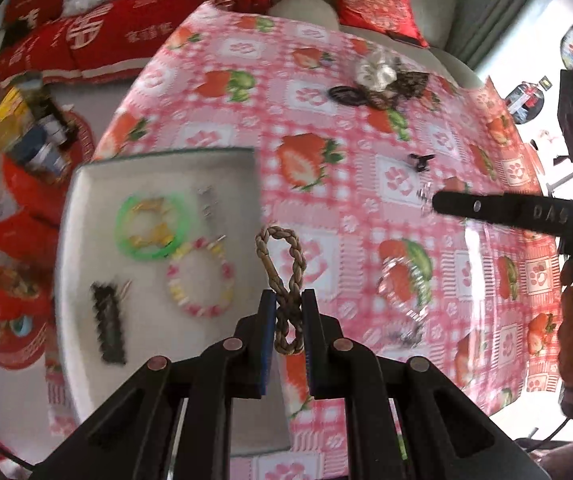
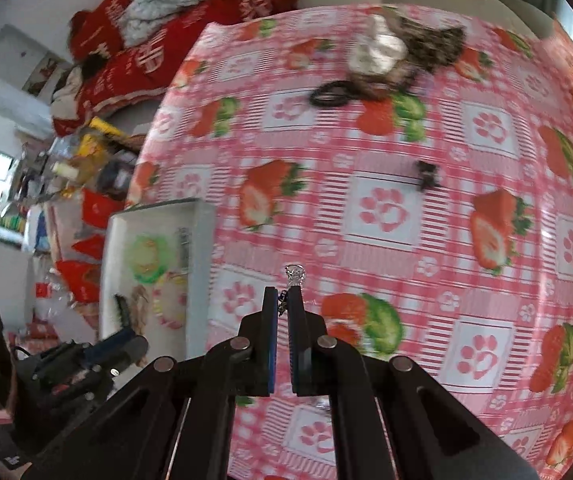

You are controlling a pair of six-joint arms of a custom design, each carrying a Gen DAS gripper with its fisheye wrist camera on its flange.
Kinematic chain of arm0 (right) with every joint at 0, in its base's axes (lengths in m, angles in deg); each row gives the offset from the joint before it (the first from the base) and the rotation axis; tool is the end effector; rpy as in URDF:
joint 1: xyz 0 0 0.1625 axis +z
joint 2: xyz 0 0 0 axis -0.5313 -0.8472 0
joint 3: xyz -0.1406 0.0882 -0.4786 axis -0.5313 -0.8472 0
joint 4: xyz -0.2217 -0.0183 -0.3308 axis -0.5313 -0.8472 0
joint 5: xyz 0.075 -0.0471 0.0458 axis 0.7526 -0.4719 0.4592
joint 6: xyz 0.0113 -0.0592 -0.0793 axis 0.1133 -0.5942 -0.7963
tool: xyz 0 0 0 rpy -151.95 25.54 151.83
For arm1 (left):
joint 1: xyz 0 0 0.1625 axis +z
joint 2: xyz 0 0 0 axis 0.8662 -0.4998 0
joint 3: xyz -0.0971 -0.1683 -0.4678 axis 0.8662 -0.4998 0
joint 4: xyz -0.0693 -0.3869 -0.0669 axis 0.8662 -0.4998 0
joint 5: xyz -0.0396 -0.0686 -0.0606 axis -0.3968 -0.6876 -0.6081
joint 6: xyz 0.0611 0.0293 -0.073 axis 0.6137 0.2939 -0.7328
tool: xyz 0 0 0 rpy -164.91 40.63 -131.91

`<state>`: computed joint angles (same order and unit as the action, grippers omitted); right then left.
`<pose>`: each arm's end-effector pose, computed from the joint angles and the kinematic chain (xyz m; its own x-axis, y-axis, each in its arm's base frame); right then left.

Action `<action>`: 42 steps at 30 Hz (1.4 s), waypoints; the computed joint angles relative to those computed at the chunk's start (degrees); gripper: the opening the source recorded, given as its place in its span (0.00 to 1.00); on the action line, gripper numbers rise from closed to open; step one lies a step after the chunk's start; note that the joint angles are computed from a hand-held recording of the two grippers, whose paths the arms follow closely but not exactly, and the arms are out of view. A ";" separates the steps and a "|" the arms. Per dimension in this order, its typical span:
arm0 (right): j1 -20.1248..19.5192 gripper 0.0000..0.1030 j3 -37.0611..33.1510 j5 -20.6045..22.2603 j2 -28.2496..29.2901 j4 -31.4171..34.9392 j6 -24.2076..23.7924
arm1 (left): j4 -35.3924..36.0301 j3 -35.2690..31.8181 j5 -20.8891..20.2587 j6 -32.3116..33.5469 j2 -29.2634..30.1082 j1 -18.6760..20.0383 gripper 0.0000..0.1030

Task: Organize jewelry
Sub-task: 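Carry the braided bracelet over the tray while the right tool drops the silver charm into it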

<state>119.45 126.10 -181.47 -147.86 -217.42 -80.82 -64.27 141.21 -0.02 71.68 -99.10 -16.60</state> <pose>0.0622 -0.5368 0.3926 -0.8653 0.3627 0.3460 0.1188 0.8189 -0.5615 -0.4142 -0.6281 0.0158 -0.6586 0.6336 -0.4059 0.6096 0.7655 0.2058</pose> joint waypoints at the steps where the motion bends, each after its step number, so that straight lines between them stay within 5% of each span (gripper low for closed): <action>1: 0.67 0.05 -0.47 0.24 0.76 0.26 -0.22 | 0.10 0.74 0.50 -0.77 -0.70 0.29 0.18; 16: 7.07 0.05 -10.66 5.19 15.10 5.74 -3.60 | -0.92 9.67 7.24 -10.33 -7.56 5.39 0.18; 28: 8.02 0.05 -20.25 6.22 26.20 11.52 -4.64 | -2.92 12.13 10.67 -10.87 -6.59 7.81 0.18; 42: 7.67 0.05 -27.02 1.62 32.78 16.49 -5.66 | -4.17 12.44 13.35 -6.74 -5.46 8.46 0.18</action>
<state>127.12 99.08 -179.85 -115.08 -200.93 -86.48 -68.43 153.64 13.33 64.95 -104.56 -8.14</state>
